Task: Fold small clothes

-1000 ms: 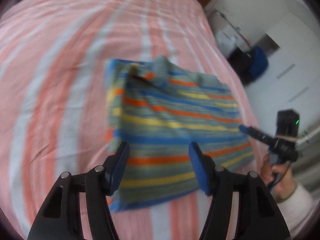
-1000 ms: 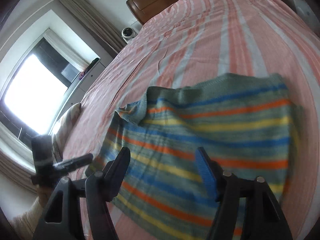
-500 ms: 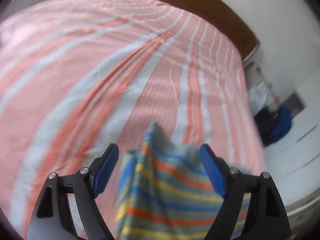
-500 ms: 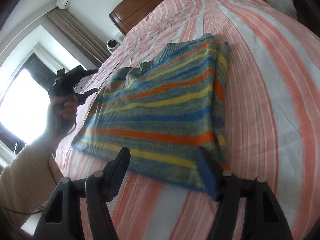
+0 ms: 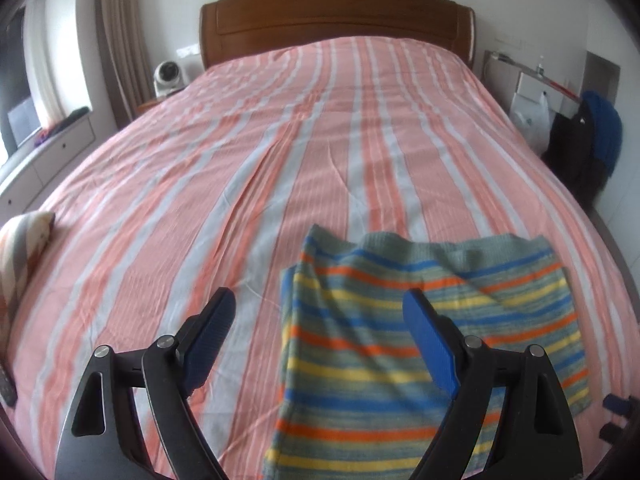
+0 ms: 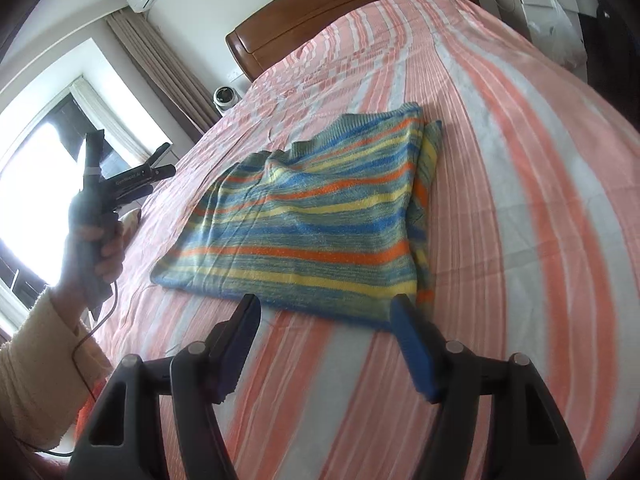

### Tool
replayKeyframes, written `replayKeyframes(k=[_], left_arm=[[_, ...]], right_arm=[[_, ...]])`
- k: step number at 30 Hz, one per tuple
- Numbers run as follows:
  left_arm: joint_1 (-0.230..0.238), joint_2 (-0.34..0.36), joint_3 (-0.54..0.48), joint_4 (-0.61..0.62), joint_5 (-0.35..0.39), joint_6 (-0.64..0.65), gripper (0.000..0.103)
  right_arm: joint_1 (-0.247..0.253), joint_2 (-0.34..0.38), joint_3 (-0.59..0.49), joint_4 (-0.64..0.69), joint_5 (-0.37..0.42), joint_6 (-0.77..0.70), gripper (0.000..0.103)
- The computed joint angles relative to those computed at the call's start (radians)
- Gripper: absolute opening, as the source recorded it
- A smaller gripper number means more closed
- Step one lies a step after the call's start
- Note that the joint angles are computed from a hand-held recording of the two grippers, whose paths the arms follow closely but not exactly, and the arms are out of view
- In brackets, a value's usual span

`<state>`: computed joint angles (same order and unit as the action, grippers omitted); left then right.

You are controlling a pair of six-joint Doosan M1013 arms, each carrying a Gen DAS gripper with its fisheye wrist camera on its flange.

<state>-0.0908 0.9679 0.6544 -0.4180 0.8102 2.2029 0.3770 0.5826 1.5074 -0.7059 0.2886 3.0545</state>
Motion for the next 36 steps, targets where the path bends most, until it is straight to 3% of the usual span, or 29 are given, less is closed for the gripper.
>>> replayKeyframes(k=[11,17,23,33,36], left_arm=[[-0.025,-0.109,0.205,-0.047,-0.139,0.127,0.089],[-0.047,-0.163,0.371,-0.157,-0.056,0.365,0.089],[-0.067,-0.21,0.499,-0.228,0.012,0.539,0.089],[-0.085,-0.25,0.597,-0.298,-0.037,0.759,0.089],[-0.093,-0.256,0.619,-0.316,-0.056,0.833,0.089]], right_arm=[[0.017,-0.022,0.016,-0.083,0.033,0.059,0.067],[0.013,-0.043,0.07,-0.228,0.027,0.255,0.067],[0.004,-0.065,0.107,-0.241,0.043,0.285,0.067],[-0.015,-0.074,0.143,-0.294,0.019,0.369,0.067],[-0.027,-0.074,0.14,-0.247,0.013,0.302,0.067]])
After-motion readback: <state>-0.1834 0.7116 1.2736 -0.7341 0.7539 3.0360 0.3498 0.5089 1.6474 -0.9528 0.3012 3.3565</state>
